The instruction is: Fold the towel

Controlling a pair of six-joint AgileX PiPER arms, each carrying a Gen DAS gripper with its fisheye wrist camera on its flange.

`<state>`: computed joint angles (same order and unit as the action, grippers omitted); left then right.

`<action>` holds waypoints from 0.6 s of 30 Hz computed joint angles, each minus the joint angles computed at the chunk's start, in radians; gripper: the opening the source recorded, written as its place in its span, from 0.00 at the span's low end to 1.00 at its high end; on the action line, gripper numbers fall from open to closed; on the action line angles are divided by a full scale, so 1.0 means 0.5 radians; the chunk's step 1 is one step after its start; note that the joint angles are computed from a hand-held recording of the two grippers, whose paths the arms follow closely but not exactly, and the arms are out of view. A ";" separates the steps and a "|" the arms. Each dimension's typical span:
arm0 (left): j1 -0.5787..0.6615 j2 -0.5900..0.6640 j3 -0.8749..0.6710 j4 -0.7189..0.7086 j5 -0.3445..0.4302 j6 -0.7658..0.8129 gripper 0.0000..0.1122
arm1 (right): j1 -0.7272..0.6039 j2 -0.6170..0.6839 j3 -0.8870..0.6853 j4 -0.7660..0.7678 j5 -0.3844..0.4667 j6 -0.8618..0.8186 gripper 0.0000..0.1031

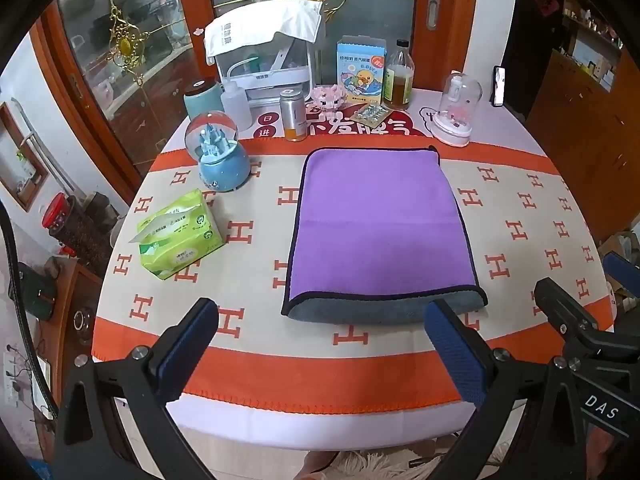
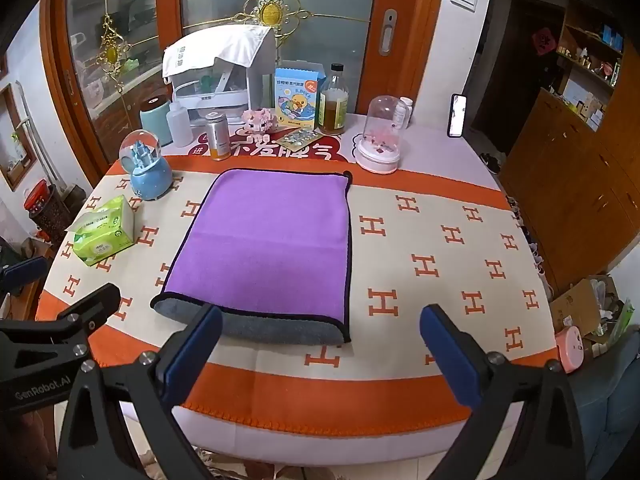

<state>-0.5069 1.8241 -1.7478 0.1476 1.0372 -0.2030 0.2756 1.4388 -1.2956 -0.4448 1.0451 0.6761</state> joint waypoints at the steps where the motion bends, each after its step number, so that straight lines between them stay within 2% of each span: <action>1: 0.000 0.003 -0.004 -0.003 0.006 0.000 0.91 | -0.003 0.002 -0.004 0.005 0.004 -0.007 0.97; 5: -0.002 0.002 -0.009 -0.010 0.020 -0.003 0.91 | -0.008 0.002 -0.024 0.010 0.026 -0.028 0.97; 7: -0.005 -0.005 -0.004 -0.011 0.022 -0.004 0.91 | 0.000 0.019 0.016 0.000 -0.019 0.013 0.97; 8: 0.037 -0.010 0.044 -0.031 -0.019 0.039 0.91 | 0.005 0.017 0.021 0.000 -0.020 0.021 0.97; 15: 0.028 -0.001 0.024 -0.032 0.015 0.038 0.91 | 0.084 0.018 -0.008 -0.035 0.054 0.094 0.97; 18: 0.034 -0.008 0.038 -0.037 0.007 0.046 0.91 | 0.006 0.029 0.010 0.022 0.000 0.018 0.97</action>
